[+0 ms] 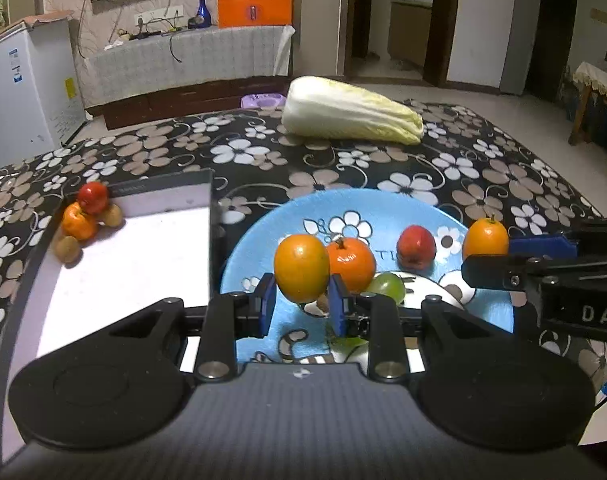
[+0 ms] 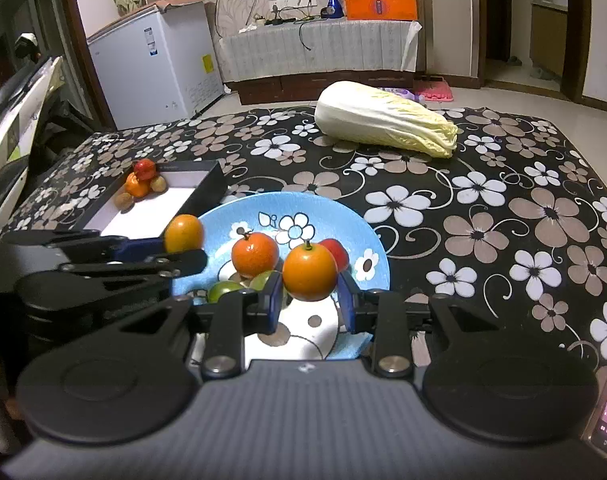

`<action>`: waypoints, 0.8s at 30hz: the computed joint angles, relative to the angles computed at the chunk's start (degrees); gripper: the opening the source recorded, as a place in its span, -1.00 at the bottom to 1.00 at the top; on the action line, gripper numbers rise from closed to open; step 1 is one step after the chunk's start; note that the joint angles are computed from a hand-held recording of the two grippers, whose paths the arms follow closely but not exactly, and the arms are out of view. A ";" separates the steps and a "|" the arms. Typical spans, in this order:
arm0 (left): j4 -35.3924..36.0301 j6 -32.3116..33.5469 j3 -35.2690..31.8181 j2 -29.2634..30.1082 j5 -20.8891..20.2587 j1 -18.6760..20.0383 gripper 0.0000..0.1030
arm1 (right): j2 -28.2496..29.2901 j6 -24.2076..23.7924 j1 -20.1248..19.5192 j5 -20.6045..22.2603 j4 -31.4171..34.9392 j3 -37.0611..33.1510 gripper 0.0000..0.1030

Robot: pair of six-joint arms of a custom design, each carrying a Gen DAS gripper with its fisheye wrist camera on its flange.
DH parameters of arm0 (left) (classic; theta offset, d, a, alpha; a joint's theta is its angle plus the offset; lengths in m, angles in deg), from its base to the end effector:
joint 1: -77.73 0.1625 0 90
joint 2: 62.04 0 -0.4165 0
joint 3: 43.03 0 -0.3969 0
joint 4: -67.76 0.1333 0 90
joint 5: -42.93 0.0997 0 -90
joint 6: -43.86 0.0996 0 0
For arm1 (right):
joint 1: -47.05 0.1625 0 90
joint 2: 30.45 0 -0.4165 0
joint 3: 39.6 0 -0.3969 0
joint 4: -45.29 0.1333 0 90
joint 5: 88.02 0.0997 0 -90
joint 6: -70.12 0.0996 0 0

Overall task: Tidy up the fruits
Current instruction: 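Lower both held fruits onto the blue plate beside the other fruit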

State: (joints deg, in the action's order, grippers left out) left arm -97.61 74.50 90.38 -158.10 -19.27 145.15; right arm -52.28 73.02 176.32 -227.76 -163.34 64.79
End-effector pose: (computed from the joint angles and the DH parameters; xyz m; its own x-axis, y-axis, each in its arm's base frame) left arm 0.0107 -0.4424 0.3279 -0.6435 0.4347 -0.6300 0.7327 0.5879 -0.3427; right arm 0.3966 -0.3946 -0.0695 -0.8096 -0.0295 0.5863 -0.4713 0.6281 -0.6192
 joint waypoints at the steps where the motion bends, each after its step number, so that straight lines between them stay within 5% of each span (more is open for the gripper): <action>1: -0.39 0.12 0.10 0.41 0.12 0.03 -0.36 | -0.03 0.04 -0.03 0.08 0.17 0.07 -0.36; 24: -2.56 -0.05 -0.40 3.80 0.53 0.18 -0.35 | -0.21 0.45 -0.56 1.17 4.13 0.16 -0.36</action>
